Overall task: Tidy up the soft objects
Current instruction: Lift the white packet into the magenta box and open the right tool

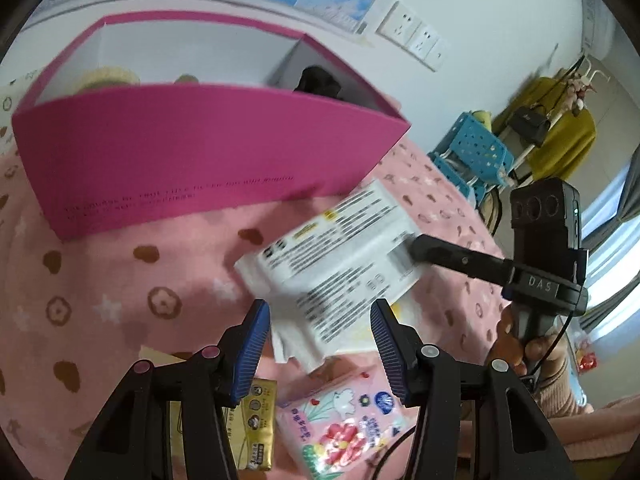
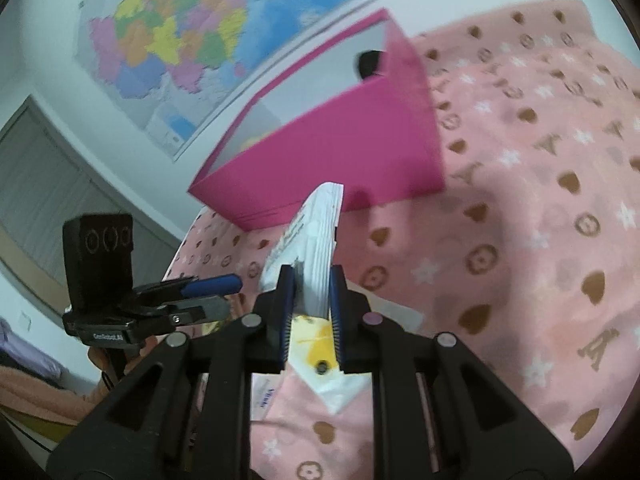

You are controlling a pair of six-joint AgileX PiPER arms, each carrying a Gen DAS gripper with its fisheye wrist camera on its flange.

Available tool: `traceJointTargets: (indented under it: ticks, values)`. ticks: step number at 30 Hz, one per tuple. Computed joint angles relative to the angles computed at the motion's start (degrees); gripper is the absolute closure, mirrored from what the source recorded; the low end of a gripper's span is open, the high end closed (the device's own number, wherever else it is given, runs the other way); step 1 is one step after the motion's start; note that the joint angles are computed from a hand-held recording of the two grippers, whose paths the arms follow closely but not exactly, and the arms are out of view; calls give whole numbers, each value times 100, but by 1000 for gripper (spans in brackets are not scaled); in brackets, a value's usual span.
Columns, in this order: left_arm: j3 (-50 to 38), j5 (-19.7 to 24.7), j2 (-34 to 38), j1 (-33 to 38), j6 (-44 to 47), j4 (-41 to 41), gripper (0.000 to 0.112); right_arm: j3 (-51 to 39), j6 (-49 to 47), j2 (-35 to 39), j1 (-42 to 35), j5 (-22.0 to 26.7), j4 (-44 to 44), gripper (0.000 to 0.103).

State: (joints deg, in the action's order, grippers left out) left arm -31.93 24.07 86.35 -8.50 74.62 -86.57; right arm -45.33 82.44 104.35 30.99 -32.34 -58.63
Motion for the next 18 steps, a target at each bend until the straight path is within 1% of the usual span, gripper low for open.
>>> traceJointTargets:
  ticks: [5, 10, 12, 13, 14, 18]
  values:
    - [-240, -43, 456, -162, -250, 180, 60, 184, -101, 139, -174, -143, 224, 83]
    - [-458, -158, 661, -265, -555, 439, 58, 204, -65, 283, -258, -158, 205, 82]
    - [-583, -149, 757, -263, -756, 650, 55, 207, -90, 310, -259, -126, 243, 82]
    - [-645, -170, 810, -287, -820, 710, 52, 186, -83, 322, -242, -65, 226, 83]
    - [-708, -180, 871, -285, -895, 780, 52, 182, -109, 329, -230, -23, 243, 84]
    - [-782, -112, 940, -314, -788, 665, 52, 198, -168, 349, -210, -47, 290, 85]
